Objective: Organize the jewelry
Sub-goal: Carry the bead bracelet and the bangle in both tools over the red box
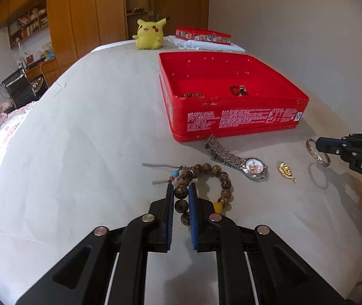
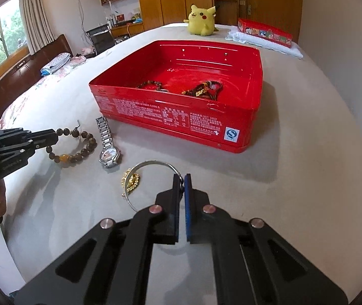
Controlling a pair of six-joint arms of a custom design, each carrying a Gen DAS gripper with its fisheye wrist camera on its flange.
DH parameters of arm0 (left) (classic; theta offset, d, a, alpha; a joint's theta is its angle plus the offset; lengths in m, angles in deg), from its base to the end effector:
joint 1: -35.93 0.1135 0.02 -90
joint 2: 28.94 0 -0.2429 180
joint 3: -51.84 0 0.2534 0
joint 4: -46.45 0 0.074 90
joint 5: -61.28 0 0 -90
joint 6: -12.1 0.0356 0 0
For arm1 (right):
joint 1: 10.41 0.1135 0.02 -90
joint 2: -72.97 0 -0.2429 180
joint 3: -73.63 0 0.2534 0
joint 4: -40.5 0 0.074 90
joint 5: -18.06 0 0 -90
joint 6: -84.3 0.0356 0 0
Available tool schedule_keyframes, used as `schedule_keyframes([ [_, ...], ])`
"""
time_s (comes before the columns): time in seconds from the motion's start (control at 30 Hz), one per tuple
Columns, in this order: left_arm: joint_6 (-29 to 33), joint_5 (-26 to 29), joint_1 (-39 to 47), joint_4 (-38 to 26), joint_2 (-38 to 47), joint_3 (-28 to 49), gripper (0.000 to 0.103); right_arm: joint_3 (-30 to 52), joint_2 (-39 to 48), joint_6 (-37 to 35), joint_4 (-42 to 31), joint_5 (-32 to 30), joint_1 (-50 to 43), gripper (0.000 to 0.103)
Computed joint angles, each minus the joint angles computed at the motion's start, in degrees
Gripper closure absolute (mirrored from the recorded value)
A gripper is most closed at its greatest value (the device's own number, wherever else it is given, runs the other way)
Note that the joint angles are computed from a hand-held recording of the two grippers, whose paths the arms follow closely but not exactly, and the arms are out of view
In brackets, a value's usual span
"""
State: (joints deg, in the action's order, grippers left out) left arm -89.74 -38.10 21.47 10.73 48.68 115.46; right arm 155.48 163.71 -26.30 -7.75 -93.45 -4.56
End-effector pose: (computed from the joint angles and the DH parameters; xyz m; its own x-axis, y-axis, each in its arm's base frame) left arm 0.2768 -0.0654 0.2062 -0.7526 -0.0150 -0.6583 -0.0103 0.9999 -0.0110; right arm 0.3286 0.0468 0.2272 -0.6792 -0.3986 -0.6163 -0.5680 0.8172 0.0974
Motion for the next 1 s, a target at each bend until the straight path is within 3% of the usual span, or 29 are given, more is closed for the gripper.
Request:
schedule_keyframes([
  [1.0, 1.11, -7.10, -7.93, -11.09, -8.65, 9.27, 0.092, 3.72, -5.47, -1.35, -7.32, -3.73, -1.53, 0.102],
])
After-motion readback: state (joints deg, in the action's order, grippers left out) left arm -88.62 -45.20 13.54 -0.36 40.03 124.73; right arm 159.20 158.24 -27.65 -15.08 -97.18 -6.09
